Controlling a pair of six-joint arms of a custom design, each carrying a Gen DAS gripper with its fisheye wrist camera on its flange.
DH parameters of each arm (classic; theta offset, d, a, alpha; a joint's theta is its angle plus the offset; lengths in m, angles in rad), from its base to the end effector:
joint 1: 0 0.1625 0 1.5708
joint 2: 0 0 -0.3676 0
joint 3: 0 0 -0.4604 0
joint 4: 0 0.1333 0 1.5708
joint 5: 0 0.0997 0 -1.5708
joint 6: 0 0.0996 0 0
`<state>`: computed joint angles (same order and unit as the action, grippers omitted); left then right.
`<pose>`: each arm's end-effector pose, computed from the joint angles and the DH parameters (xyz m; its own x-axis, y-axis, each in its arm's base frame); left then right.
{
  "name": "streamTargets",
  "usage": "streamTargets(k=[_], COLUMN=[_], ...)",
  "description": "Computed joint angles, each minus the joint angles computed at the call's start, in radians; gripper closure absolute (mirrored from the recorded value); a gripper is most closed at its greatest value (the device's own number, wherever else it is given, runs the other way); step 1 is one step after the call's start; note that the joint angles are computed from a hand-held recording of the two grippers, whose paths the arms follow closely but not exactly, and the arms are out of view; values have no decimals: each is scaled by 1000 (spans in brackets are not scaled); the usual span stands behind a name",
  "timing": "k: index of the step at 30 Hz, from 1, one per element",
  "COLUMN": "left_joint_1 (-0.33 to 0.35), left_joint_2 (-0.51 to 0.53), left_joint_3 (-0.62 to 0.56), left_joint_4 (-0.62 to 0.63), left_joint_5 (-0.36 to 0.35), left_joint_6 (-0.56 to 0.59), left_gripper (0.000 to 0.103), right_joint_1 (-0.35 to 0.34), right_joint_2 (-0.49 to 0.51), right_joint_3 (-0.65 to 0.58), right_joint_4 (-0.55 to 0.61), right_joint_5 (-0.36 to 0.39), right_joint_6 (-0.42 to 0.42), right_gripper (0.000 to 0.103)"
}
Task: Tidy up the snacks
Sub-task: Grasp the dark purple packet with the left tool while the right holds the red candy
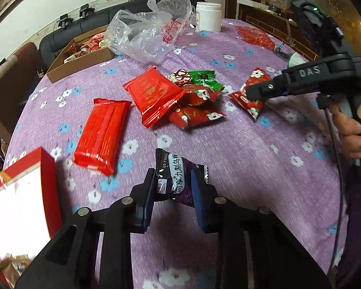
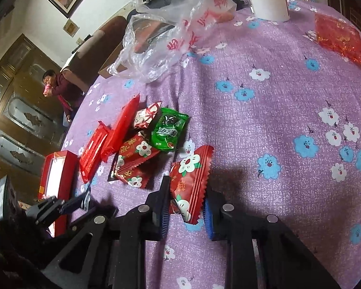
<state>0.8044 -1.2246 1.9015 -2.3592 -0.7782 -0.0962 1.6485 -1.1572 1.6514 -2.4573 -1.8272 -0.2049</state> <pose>-0.2624 -0.5670 0.1615 -0.6243 0.3590 -0.6938 0.6322 0.7539 -0.1787 0.1607 -0.6716 0.2298 -0.9370 -0.1663 0.3072 -0.2680 0.9064 -0.3266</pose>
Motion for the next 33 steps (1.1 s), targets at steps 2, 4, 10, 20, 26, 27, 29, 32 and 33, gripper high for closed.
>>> streamTargets(k=[2, 4, 10, 20, 26, 27, 29, 32, 33], left_joint_1=[-5, -10, -25, -34, -48, -46, -31, -31, -30], left_joint_2=[-17, -33, -87, -166, -197, -194, -182, -164, -160], left_joint_3=[15, 32, 87, 153, 170, 168, 153, 153, 152], left_joint_4=[4, 1, -17, -9, -26, -16, 21, 13, 3], left_joint_5=[-3, -5, -16, -7, 3, 7, -29, -18, -21], left_joint_6=[-16, -25, -49, -108, -87, -90, -101, -99, -95], left_gripper=[77, 77, 78, 81, 83, 83, 83, 82, 82], right_joint_1=[1, -3, -12, -18, -24, -23, -20, -17, -19], right_joint_2=[-3, -8, -19, -6, -12, -11, -1, 14, 15], right_joint_3=[4, 6, 11, 6, 15, 15, 7, -4, -5], right_joint_4=[-6, 4, 10, -9, -44, -45, -33, -21, -19], right_joint_5=[5, 27, 84, 75, 93, 90, 72, 36, 37], right_joint_6=[-7, -13, -15, 26, 33, 31, 39, 53, 57], right_gripper=[79, 79, 79, 79, 79, 79, 79, 79, 79])
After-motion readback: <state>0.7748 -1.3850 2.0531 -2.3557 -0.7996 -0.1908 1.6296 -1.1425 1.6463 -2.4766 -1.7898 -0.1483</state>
